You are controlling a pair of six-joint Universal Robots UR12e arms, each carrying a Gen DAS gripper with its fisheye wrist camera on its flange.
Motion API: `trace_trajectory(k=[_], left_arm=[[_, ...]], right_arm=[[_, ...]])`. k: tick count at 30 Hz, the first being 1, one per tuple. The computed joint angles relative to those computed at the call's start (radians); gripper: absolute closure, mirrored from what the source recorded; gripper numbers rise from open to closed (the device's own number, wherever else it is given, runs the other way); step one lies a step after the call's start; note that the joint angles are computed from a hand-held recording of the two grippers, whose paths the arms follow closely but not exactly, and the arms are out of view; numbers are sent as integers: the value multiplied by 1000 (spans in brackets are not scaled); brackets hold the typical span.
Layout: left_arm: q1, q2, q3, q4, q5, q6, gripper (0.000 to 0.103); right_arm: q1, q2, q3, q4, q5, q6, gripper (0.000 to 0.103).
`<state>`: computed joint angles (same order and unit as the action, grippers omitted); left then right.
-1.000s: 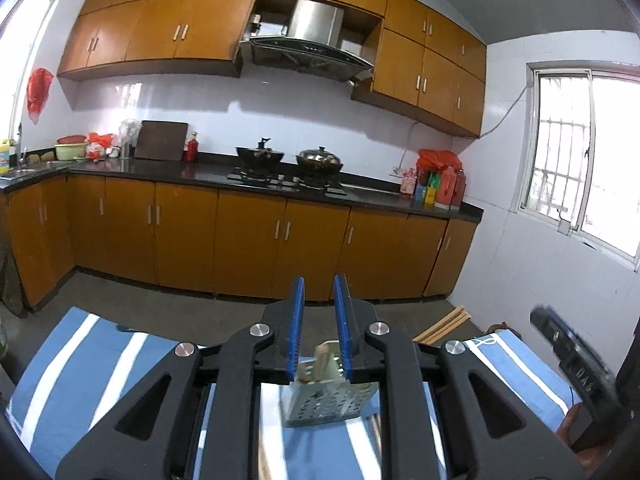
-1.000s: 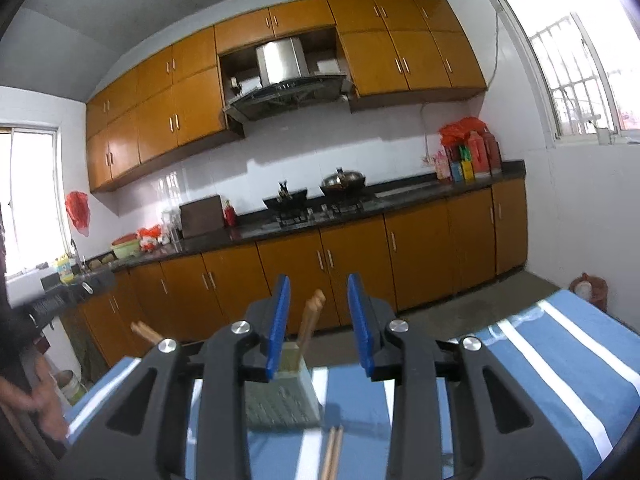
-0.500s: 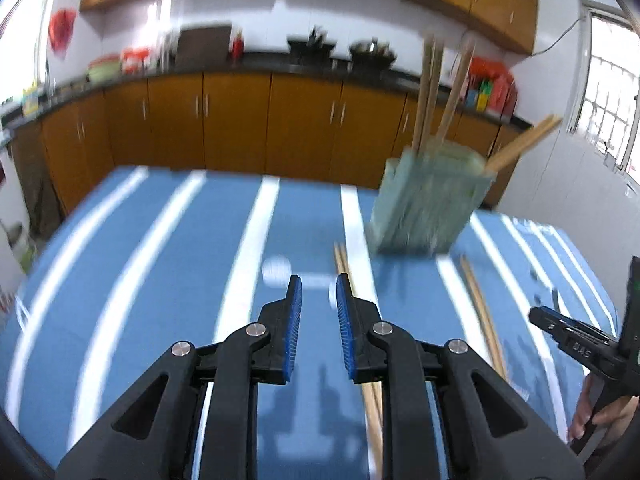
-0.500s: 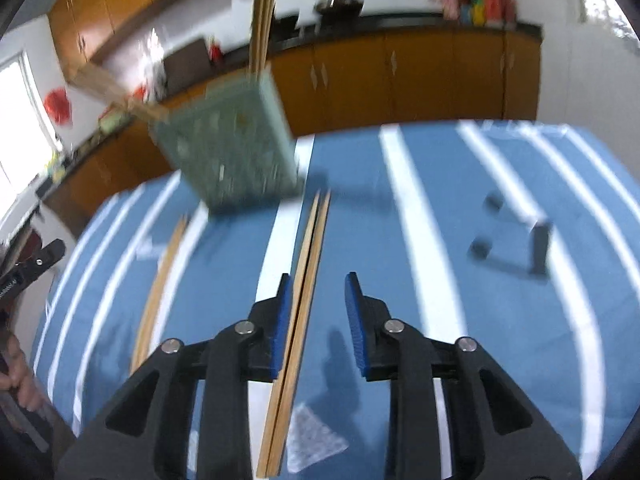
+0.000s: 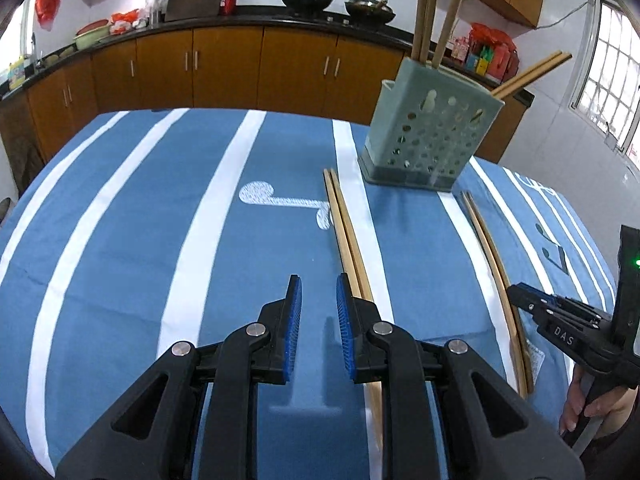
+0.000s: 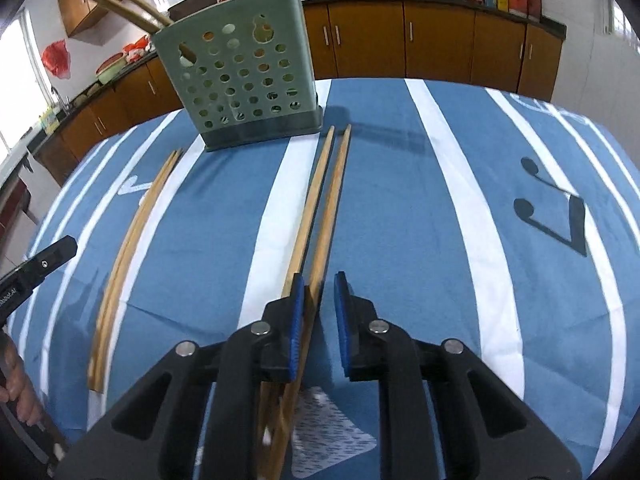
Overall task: Organize utensils
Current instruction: 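Move both tools back to the table and grasp one chopstick each, then hold the grasped chopsticks against the table with both tools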
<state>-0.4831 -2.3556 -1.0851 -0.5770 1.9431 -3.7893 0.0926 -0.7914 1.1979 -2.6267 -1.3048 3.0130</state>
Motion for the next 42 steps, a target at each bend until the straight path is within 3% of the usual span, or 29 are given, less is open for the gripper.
trace_trajectory(k=[5,11,16,30,36,42], left_arm=[[4,-5,1,0,-47,0,84],[6,-14,9,-6,-103,16,84],[4,-27,30,-30,-123,34,84],[-10,-49,79,-124,-44,60,85],[-13,-61,101,-158,7,57,95],[10,-62,111,-191,31,1,96]], right_arm=[[-5,6,-8,-14,-52,31,95],[-25,12,-15,-30,-138,164,95],[-30,8,-7,-38,-140,153,95],[-25,8,-6,-43,-142,118,91],[-22,7,0,-53,-143,88,93],[-22,11,-9,-46,-109,58,95]])
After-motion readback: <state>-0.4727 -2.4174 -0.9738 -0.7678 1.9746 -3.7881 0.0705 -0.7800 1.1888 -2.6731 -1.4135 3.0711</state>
